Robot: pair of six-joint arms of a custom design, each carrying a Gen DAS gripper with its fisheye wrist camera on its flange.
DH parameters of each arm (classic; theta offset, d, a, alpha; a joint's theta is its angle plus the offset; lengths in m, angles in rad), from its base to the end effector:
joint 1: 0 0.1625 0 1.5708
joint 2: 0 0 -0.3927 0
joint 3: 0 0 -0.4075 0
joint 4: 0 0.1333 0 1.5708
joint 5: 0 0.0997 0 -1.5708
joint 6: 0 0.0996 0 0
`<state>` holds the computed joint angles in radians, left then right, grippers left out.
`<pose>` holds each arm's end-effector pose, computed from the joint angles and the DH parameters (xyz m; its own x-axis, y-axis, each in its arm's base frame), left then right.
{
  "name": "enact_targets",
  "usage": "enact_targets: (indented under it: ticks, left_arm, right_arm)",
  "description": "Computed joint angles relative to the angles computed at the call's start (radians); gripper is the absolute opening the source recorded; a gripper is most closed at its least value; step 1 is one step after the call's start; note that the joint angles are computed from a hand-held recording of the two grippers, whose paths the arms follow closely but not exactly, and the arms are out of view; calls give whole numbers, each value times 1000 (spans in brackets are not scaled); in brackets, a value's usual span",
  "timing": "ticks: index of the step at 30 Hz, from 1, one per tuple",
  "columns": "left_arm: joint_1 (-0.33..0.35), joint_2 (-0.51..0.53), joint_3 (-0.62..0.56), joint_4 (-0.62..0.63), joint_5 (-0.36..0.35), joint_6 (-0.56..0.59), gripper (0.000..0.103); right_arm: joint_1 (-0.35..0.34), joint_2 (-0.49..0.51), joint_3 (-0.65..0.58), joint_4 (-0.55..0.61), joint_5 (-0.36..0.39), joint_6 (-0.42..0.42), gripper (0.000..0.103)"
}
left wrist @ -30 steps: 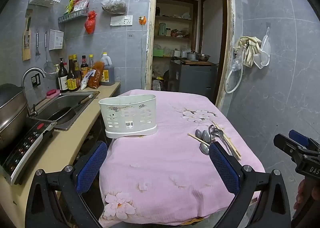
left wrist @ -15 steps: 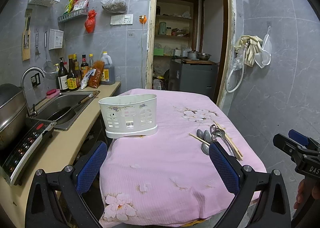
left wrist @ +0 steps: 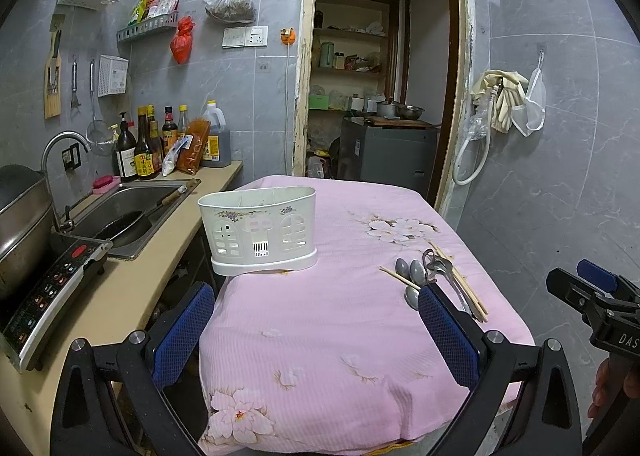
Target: Organize utensils
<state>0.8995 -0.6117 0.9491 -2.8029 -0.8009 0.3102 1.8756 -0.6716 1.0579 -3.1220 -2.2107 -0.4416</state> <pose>-0.3540 -0.7714 0.2861 -0.7381 0.1700 -0.6529 0.6453 0.4600 -0.6098 0.3098 -0.7387 0.3134 -0.7900 0.0945 0.6058 -0.5045 0.4613 -0.7298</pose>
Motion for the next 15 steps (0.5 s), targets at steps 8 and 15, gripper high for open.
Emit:
enact_targets:
  ticks: [8, 15]
  left_arm:
    - [0, 0, -1, 5, 1, -3, 103]
    - [9, 8, -17, 9, -6, 2, 103]
  right_arm:
    - [0, -2, 1, 4, -1, 2, 102]
    - [-2, 7, -7, 6, -1, 0, 102]
